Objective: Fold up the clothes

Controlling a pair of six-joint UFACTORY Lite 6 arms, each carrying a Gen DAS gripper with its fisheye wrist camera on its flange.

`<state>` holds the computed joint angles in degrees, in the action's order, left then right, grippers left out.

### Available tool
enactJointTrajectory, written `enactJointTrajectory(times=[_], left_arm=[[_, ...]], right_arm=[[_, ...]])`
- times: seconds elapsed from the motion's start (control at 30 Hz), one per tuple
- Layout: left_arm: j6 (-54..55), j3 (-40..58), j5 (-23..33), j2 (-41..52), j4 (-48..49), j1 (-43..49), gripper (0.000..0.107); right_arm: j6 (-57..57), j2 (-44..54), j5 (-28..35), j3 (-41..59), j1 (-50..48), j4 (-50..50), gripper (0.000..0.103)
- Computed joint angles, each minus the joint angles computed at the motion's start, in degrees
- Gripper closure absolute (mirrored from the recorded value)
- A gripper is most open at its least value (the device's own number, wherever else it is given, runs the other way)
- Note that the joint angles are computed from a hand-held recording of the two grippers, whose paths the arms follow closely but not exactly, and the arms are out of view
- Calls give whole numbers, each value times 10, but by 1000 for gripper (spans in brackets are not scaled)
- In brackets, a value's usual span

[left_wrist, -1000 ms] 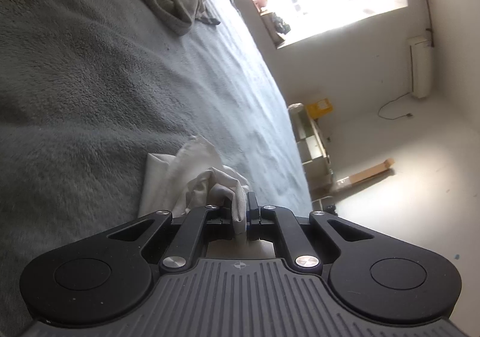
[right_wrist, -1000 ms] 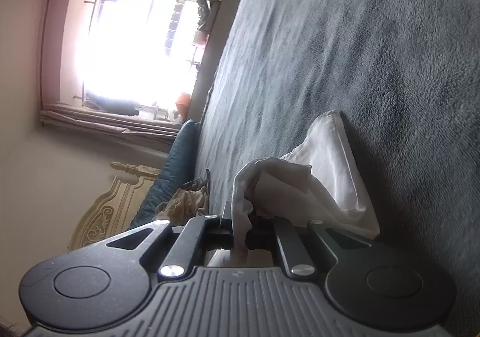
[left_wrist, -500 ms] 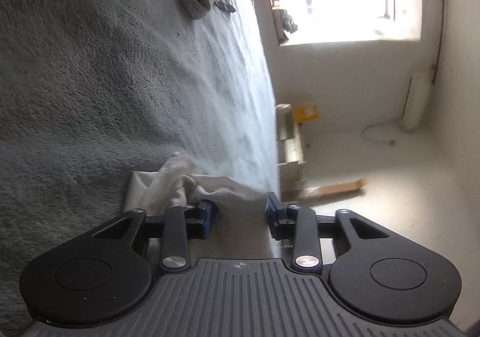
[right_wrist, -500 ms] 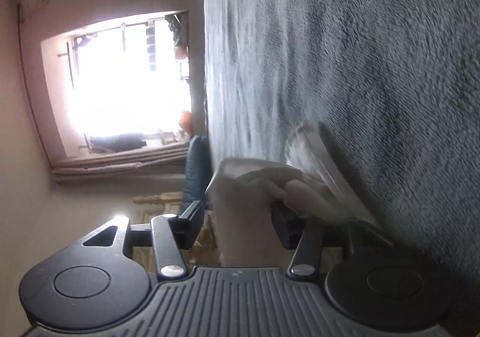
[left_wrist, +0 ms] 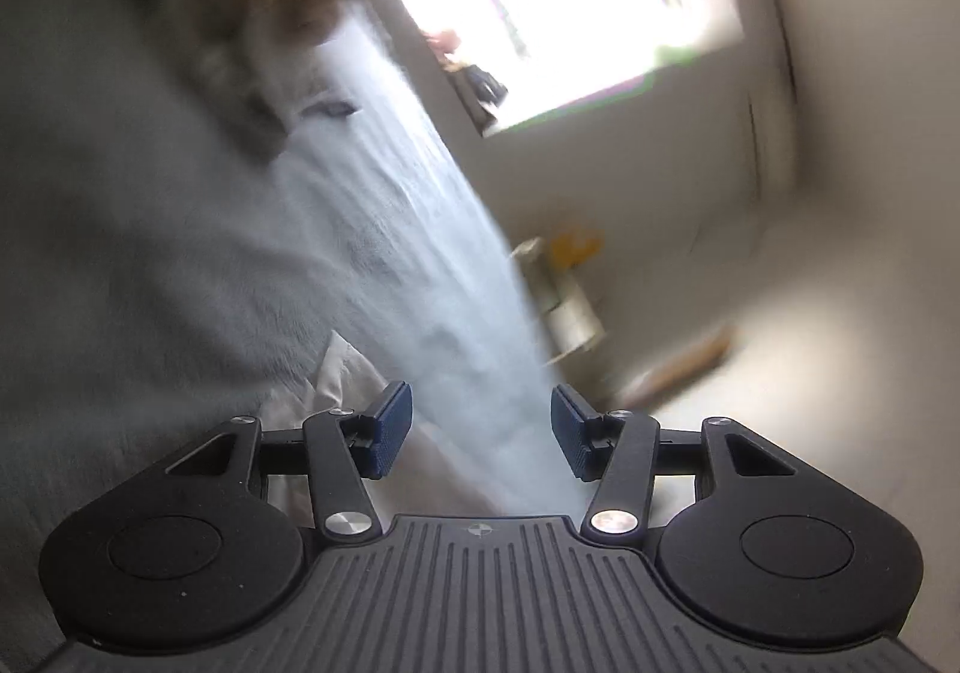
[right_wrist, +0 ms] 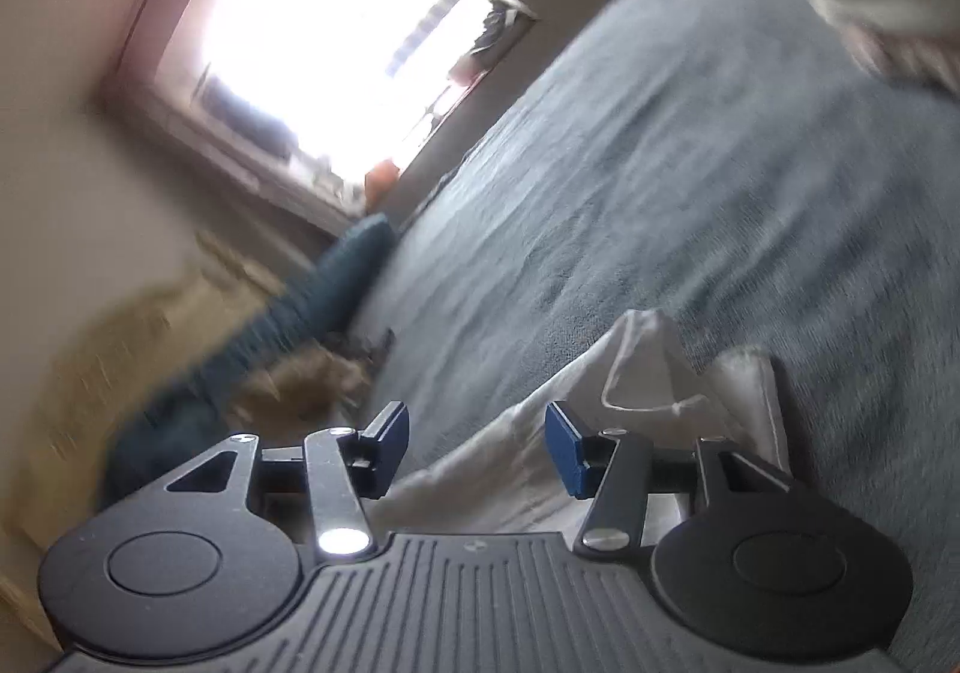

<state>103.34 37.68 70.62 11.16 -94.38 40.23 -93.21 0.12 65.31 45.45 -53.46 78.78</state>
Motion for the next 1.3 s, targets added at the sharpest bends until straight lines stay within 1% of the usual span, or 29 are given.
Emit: enactJointTrajectory(times=[0.03, 0.07, 0.1, 0.13, 0.17, 0.2, 0.23, 0.3, 0.37, 0.43, 0.47, 0.5, 0.53, 0.57, 0.73, 0.83, 0.97, 1.1, 1.17, 1.23, 1.3], left_arm=[[48, -23, -47, -35, -26, -34, 56], [97, -44, -98, -67, -59, -73, 56], [149, -62, -151, -97, -97, -115, 56], [187, -68, -186, -104, -125, -146, 56], [203, -64, -201, -93, -141, -158, 56], [213, -59, -213, -79, -155, -166, 56], [224, -53, -224, -65, -169, -174, 56], [217, -36, -234, -37, -177, -169, 56], [187, -13, -215, -6, -151, -147, 56], [159, 1, -198, 8, -126, -131, 56], [152, 7, -193, 15, -119, -127, 56], [148, 9, -193, 15, -115, -125, 56], [143, 9, -193, 13, -111, -124, 56], [139, 7, -193, 8, -109, -124, 56], [97, 5, -168, -9, -75, -95, 55], [65, -4, -155, -28, -58, -74, 55], [37, -42, -108, -72, -9, -8, 55], [35, -92, -55, -123, 61, 66, 55], [45, -116, -31, -146, 98, 99, 55], [77, -139, -20, -159, 123, 114, 55], [101, -159, -29, -165, 129, 112, 55]], right_arm=[[-57, -42, -41, -32, 36, 12, 55], [-111, -80, -84, -61, 75, 26, 60], [-158, -97, -117, -81, 108, 41, 63], [-185, -94, -142, -89, 126, 55, 65], [-211, -87, -167, -95, 142, 71, 67], [-239, -79, -189, -99, 157, 88, 72], [-256, -64, -199, -100, 147, 105, 78], [-289, -25, -211, -94, 120, 141, 80], [-290, 36, -191, -64, 70, 154, 83], [-234, 106, -154, -9, 21, 142, 84], [-198, 130, -142, 13, -1, 133, 82], [-160, 154, -133, 36, -22, 124, 82], [-147, 159, -136, 44, -33, 126, 82], [-146, 154, -135, 42, -42, 129, 81], [-150, 72, -52, -6, -86, 90, 82], [-137, 15, -44, -26, -78, 65, 81], [-69, -27, 9, -37, -112, 14, 81], [-65, -90, 68, -96, -157, -55, 81], [-73, -114, 86, -127, -162, -89, 79], [-87, -142, 77, -161, -149, -106, 79], [-92, -154, 64, -181, -129, -115, 79]])
